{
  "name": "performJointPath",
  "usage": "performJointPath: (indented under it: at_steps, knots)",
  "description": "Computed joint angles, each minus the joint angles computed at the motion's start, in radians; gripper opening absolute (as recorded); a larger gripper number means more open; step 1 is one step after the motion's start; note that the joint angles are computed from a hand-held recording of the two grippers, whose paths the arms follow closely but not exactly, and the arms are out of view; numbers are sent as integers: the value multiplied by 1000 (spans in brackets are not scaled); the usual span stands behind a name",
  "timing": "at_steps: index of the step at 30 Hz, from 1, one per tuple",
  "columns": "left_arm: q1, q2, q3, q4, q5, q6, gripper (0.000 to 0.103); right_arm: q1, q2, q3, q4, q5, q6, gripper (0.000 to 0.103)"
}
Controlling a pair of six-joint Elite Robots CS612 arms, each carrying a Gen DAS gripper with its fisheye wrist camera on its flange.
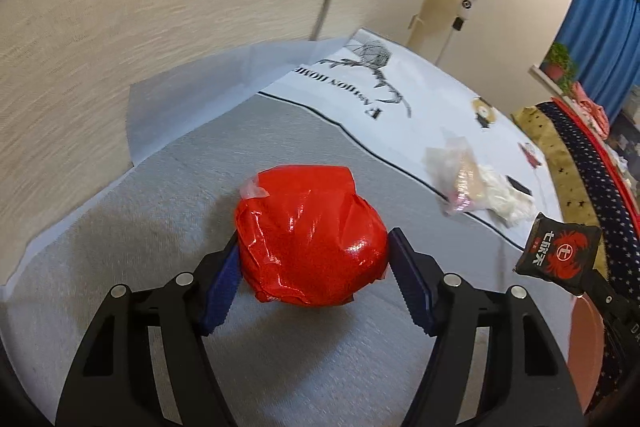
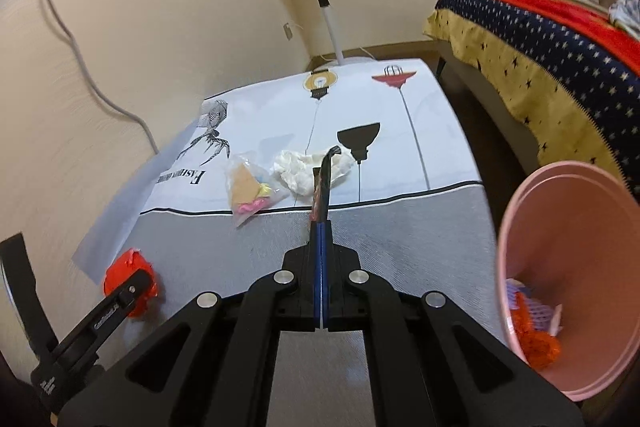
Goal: Collect trash
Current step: 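Carry the red bag in the left tool while the right tool carries the black packet to the bin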
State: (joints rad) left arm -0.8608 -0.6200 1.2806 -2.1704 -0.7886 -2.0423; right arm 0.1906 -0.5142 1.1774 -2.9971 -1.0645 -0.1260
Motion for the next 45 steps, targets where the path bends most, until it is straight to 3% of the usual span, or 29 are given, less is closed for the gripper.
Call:
performJointPath:
  at_steps: [10,27,45]
  knots:
    - [-32,5,-35,-28,101,135,68,-24,-82,132,-88,-1,-69,0]
    - [-68,-2,-51,-60,162,269,68,-75,-175,276,-226,10,-106,0]
    - [-79,70,-164,-222,183,586,68,-137,-226,337,-256,-21,-112,0]
